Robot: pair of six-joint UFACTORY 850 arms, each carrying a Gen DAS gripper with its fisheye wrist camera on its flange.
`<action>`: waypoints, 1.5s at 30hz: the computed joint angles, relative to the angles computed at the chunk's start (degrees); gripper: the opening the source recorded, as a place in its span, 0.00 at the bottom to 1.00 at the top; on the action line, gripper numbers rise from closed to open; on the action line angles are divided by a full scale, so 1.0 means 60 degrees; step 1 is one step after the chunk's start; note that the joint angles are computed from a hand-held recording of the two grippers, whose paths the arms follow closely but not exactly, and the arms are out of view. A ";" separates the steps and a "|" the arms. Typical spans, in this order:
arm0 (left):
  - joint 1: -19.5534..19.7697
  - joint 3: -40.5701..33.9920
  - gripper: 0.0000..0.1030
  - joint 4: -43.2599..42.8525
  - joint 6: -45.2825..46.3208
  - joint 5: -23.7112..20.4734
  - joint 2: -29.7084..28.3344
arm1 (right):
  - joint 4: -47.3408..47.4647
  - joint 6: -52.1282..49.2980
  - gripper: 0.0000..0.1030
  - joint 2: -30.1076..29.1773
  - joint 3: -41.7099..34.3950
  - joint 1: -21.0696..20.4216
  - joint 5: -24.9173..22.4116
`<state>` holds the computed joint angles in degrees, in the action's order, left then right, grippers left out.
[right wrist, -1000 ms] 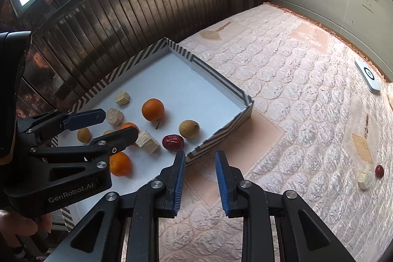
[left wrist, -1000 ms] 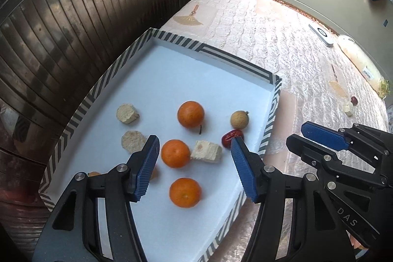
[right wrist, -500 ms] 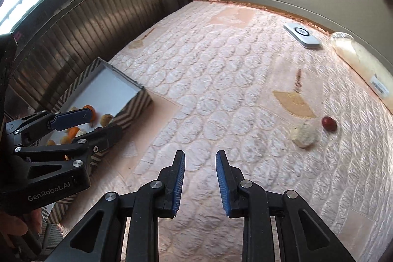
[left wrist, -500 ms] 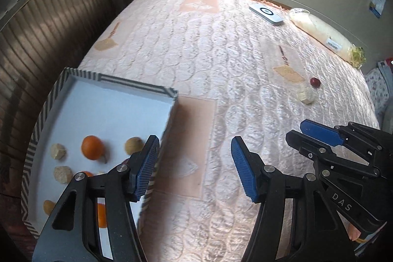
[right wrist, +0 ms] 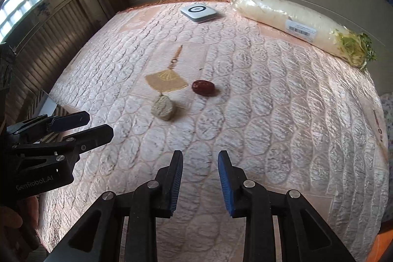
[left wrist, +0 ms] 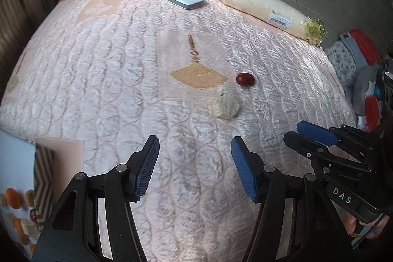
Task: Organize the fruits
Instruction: 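Move both open tools back over the last items on the bedspread, then grasp the second beige cake with the left tool while the right tool grasps the last red date, then carry the beige cake and red date over the white tray with both tools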
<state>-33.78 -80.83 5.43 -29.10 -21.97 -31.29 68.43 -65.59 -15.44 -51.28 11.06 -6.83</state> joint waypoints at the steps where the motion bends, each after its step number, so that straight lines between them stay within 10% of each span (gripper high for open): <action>1: -0.0011 -0.0192 0.59 -0.0179 0.0210 -0.0017 -0.0162 | 0.0258 -0.0260 0.27 -0.0015 -0.0001 -0.0107 -0.0036; 16: -0.0123 -0.2035 0.55 0.0087 0.0206 -0.0629 -0.1701 | 0.1426 -0.1959 0.28 -0.0657 -0.0776 -0.0648 -0.0543; 23: -0.0118 -0.1570 0.27 0.0076 0.0224 -0.0297 -0.1312 | 0.1721 -0.2053 0.28 -0.1239 -0.1390 -0.0415 -0.0588; 33: 0.0169 -0.0764 0.27 -0.0877 0.0652 0.0157 -0.0789 | -0.0074 0.0161 0.29 -0.2266 -0.2546 -0.0013 -0.0537; 45: 0.0304 0.0195 0.27 -0.0806 0.0533 0.0463 0.0090 | 0.2222 -0.2163 0.26 -0.1471 -0.1777 -0.0031 -0.0470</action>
